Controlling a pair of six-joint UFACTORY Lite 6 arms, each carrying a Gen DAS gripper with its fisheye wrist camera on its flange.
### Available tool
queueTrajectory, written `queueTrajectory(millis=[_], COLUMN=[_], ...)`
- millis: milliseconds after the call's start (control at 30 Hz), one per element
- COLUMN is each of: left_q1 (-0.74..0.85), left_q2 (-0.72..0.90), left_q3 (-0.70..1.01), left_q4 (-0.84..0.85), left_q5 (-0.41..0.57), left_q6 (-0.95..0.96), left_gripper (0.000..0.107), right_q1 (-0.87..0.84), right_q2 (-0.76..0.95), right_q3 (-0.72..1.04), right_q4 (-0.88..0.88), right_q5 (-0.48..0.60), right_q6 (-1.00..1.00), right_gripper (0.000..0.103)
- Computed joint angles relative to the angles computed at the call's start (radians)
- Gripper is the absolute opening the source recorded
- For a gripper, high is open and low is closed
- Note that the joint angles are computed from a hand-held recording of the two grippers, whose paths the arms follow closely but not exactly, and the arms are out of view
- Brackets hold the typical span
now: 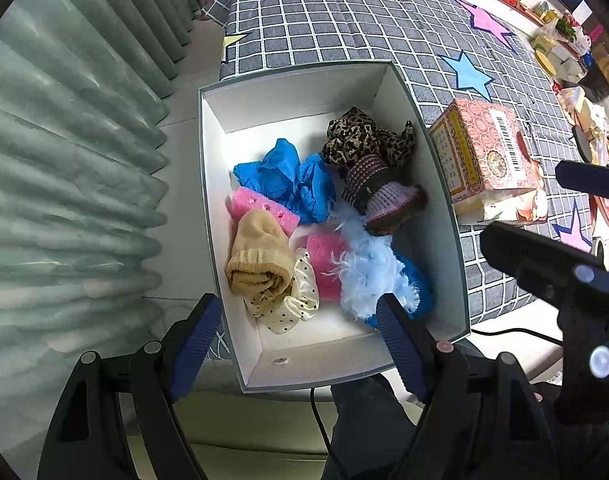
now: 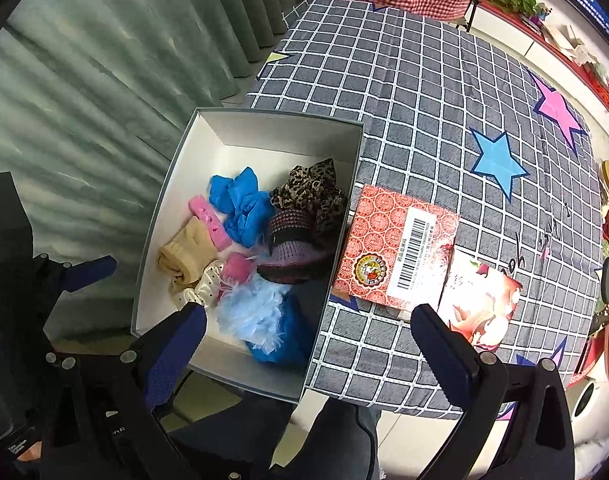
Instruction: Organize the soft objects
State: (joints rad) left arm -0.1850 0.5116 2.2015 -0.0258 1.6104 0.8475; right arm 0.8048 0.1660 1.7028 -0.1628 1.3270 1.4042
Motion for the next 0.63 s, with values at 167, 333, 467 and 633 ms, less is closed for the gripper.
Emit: queueTrajectory(millis=[167,333,467,633], left_q1=[0.005,0.011,0.020,0.045], left_q2=[0.004,0.021,0.033,0.062], left_q3=[0.006,0.047,0.070,0.125], left_q4=[-0.002,-0.011,-0.021,-0.056], left_q5=[0.003,0.010,0.016,0.043], left_q6=[0.003,0.004,0.005,0.002], left_gripper=[0.082,0.082,0.082,0.082], right_q1=[0.005,0.010,0.013,0.014], right_q2=[0.017,0.044,0.064,0.071], right_q3=[0.014,0.066,0.101,0.104], right_q4=[0.006,-0.010,-0.019,-0.010], right_q5=[-0.001,0.031,0.060,0.055], right_q6=[-0.004,-0.008,-0.010,-0.018], right_gripper=[0.103,0.103,0.103,0.103])
